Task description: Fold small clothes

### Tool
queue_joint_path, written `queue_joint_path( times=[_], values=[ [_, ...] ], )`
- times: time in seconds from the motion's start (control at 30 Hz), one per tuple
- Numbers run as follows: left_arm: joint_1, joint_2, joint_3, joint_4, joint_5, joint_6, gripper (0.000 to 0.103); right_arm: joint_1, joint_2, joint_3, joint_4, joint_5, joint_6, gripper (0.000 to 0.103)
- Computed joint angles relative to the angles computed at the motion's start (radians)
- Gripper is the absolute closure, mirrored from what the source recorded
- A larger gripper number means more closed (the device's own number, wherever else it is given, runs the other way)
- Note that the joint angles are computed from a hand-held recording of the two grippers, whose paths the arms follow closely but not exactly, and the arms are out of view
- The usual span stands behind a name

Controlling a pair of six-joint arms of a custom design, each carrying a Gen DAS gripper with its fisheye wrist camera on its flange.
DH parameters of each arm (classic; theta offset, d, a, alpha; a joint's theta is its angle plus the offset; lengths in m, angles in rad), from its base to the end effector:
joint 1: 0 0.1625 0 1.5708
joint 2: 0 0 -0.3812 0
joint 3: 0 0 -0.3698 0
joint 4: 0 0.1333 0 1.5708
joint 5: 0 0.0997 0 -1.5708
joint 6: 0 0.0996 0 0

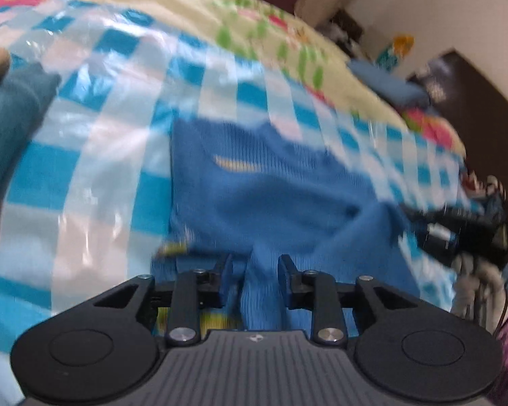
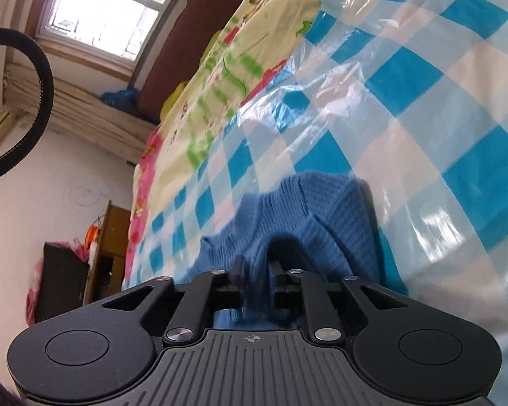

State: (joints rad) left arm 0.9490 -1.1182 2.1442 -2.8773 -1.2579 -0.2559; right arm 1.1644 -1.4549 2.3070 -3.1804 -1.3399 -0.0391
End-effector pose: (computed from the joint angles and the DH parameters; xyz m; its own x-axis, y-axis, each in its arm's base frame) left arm -0.1466 -0.4860 0.1256 -0.9379 0.2715 -0.2161 0.3332 0.8784 -0.3427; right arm -0.0253 -0.4536 0.2609 -0.9668 0.2141 -0.1393 0.2496 0.6763 -0.6931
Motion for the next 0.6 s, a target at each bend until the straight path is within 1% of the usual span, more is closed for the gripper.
queue_joint_path(
  times=[0.1, 0.13, 0.17, 0.2, 0.23, 0.27, 0.3, 0.33, 0.37, 0.47, 0.57, 0.6],
  values=[
    [-0.004, 0.007, -0.017, 0.071, -0.019, 0.023, 0.061, 0.011, -0.014, 0.010, 0.025, -0.028, -0.047, 0.086],
    [-0.011, 0.008, -0.020, 0.087, -0.017, 0.024, 0.058, 0.015, -0.011, 0.010, 0.028, -0.038, -0.053, 0.086],
    [-0.011, 0.019, -0.031, 0.106, -0.016, 0.030, 0.057, 0.015, -0.013, 0.010, 0.033, -0.038, -0.052, 0.086],
    [-0.015, 0.031, -0.041, 0.123, -0.003, 0.030, 0.057, 0.014, -0.015, 0.012, 0.036, -0.036, -0.049, 0.086],
    [-0.023, 0.045, -0.054, 0.148, 0.027, 0.025, 0.058, 0.015, -0.014, 0.010, 0.039, -0.035, -0.048, 0.086],
    [-0.029, 0.052, -0.063, 0.169, 0.049, 0.020, 0.064, 0.019, -0.015, 0.009, 0.040, -0.039, -0.051, 0.086],
    [-0.032, 0.053, -0.063, 0.169, 0.051, 0.021, 0.072, 0.024, -0.015, 0.007, 0.042, -0.047, -0.057, 0.086],
    [-0.032, 0.048, -0.060, 0.163, 0.038, 0.019, 0.086, 0.025, -0.016, 0.005, 0.046, -0.047, -0.063, 0.086],
    [-0.033, 0.044, -0.057, 0.149, 0.028, 0.019, 0.086, 0.024, -0.022, 0.004, 0.056, -0.038, -0.065, 0.087],
    [-0.042, 0.018, -0.026, 0.040, 0.017, 0.037, 0.087, 0.017, -0.030, 0.002, 0.050, 0.002, -0.055, 0.094],
    [-0.036, 0.024, -0.040, -0.039, 0.020, 0.046, 0.088, 0.000, -0.020, -0.010, 0.011, 0.066, -0.002, 0.095],
    [-0.028, 0.039, -0.058, -0.062, 0.021, 0.050, 0.088, 0.000, -0.007, -0.021, -0.015, 0.070, 0.017, 0.095]
  ],
)
